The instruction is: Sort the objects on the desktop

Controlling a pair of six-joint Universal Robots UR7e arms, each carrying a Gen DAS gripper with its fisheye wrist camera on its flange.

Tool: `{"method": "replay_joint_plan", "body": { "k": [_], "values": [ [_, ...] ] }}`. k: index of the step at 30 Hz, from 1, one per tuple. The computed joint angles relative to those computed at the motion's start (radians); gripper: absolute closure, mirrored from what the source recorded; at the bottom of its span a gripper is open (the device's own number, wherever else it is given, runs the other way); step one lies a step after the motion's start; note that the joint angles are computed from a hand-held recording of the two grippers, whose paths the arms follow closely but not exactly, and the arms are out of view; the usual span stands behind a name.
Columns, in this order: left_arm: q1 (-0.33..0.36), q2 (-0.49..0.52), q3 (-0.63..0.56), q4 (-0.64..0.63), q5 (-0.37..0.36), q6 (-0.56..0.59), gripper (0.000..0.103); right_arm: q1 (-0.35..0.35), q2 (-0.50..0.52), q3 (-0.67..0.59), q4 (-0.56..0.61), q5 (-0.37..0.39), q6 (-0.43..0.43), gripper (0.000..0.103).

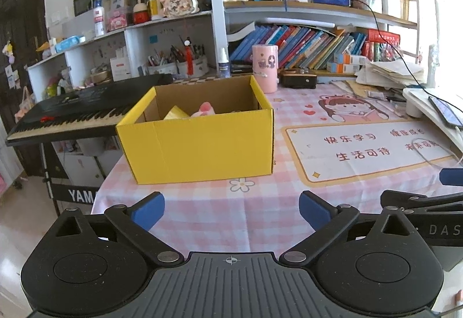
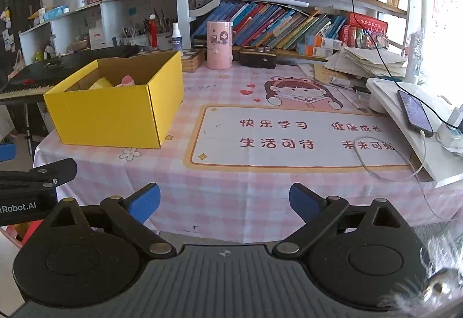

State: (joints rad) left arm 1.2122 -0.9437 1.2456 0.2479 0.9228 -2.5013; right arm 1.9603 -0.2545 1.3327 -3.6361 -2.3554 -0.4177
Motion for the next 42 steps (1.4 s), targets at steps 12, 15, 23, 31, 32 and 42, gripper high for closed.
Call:
{"method": "replay_joint_plan", "body": {
  "k": [12, 15, 23, 31, 32, 42],
  "values": [
    [0.006, 0.039, -0.056, 0.07, -0.023, -0.04, 0.001, -0.003, 0.003, -0.02, 0.047, -0.011, 0.01, 0.0],
    [0.007, 0.042, -0.064, 0.076, -0.025, -0.053, 0.001, -0.005, 0.002, -0.02, 0.058, -0.01, 0.018, 0.0],
    [0.008, 0.048, -0.073, 0.087, -0.028, -0.063, 0.001, -0.008, -0.003, -0.019, 0.08, 0.001, 0.021, 0.0],
    [0.009, 0.049, -0.071, 0.077, -0.026, -0.058, 0.001, -0.011, -0.006, -0.018, 0.089, 0.007, 0.025, 0.0],
    [0.009, 0.048, -0.069, 0.074, -0.024, -0.059, 0.001, -0.01, -0.006, -0.018, 0.09, 0.006, 0.025, 0.0],
    [0.005, 0.034, -0.046, 0.026, -0.006, -0.05, 0.001, -0.017, -0.009, -0.015, 0.101, 0.011, 0.041, 0.0]
  ]
}}
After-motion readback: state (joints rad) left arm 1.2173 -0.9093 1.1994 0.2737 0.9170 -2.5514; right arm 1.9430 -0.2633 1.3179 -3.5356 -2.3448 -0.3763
